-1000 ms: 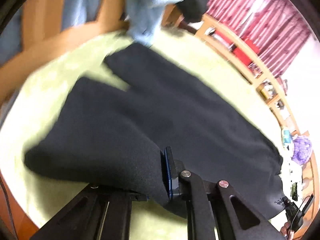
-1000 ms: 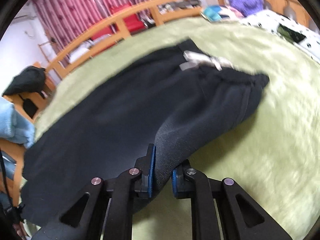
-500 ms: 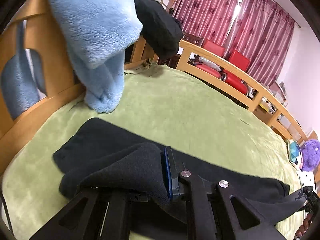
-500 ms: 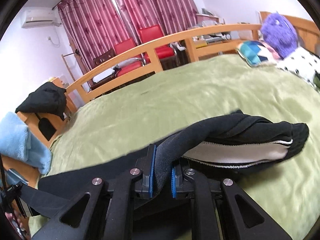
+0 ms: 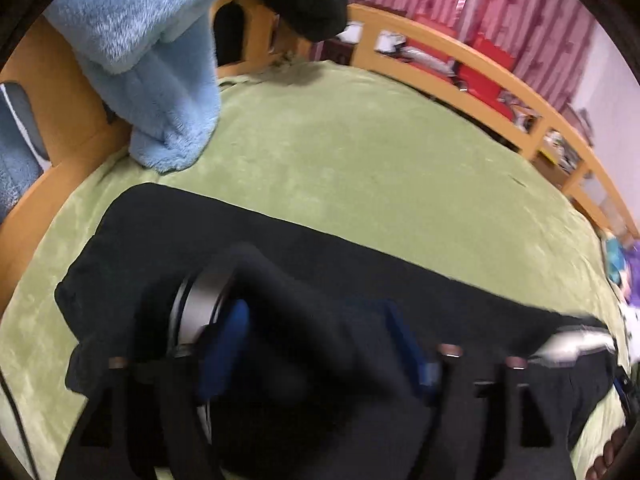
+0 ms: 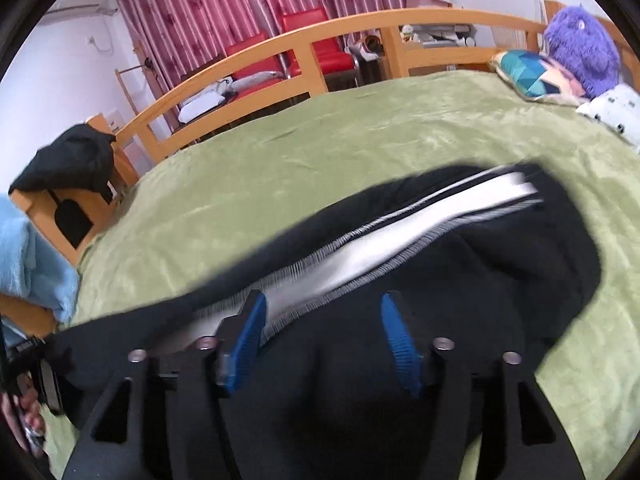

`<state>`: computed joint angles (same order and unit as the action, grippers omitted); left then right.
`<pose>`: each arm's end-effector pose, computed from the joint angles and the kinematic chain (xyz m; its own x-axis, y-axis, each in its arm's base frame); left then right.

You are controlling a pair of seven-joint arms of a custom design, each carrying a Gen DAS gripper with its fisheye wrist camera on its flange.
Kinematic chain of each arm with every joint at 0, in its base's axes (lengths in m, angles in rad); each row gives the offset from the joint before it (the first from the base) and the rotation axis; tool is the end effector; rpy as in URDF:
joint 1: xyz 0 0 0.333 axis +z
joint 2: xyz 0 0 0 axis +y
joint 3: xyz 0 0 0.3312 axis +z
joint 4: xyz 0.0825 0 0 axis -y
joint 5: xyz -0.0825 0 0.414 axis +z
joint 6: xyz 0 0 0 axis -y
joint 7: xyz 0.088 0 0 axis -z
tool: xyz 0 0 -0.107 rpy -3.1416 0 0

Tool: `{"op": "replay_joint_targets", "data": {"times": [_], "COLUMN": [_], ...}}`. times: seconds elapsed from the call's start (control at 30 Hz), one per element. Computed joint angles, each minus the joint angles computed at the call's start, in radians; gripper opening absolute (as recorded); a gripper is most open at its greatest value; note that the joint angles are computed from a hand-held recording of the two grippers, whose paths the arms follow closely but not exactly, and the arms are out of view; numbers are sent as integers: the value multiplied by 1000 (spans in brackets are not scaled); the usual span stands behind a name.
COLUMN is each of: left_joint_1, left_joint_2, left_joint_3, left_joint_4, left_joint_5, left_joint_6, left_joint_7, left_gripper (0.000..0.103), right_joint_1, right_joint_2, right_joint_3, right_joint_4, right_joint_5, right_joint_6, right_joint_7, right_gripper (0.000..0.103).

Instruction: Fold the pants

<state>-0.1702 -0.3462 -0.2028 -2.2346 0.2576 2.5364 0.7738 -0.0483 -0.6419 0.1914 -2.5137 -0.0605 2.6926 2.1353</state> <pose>0.4798 -0.2029 0.5849 0.1803 -0.9663 0.1838 -0.7509 -0.2559 -0.6088 0.4225 0.0764 0.5894 -0.2548 -0.9375 -0.2372 -0.6309 0.3470 -0.6939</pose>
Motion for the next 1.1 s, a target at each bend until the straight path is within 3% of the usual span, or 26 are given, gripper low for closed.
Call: {"op": "replay_joint_targets", "data": {"times": [0.2, 0.37, 0.5, 0.67, 0.93, 1.0, 1.03, 1.07, 1.1], "left_joint_1": [-97, -133, -145, -110, -47, -30, -19, -10, -4], "left_joint_2": [-162, -203, -217, -170, -50, -28, -22, -18, -17], "left_joint_3": [35, 49, 71, 55, 26, 12, 2, -6, -11], "left_joint_4": [-171, -274, -340, -343, -272, -252, -243, -235, -226], "left_joint_5": [-106, -206, -287, -282, -209, -183, -163, -143, -124], "left_joint_6": [37, 12, 57, 119, 201, 196, 187, 172, 150], "left_joint_7": [88, 74, 42, -2, -111, -145, -169, -188, -201], "left_gripper": [78, 78, 78, 78, 76, 72, 65, 54, 48], "right_joint_1": [-22, 24, 39, 39, -27, -59, -76, -96, -109], "right_joint_2": [-205, -252, -214, -98, 55, 85, 97, 109, 111], "right_joint_3": [5, -67, -90, -87, -16, 13, 27, 46, 56], "right_joint_4": [-158, -255, -273, -235, -175, -159, -150, -144, -140], "right_joint_5": [-6, 99, 162, 199, 160, 137, 122, 105, 88], "right_joint_6": [-120, -141, -85, -1, 135, 161, 171, 185, 186], "right_joint_7": [47, 55, 40, 26, 117, 166, 191, 223, 245], "right_gripper": [72, 75, 75, 76, 90, 90, 90, 85, 65]}}
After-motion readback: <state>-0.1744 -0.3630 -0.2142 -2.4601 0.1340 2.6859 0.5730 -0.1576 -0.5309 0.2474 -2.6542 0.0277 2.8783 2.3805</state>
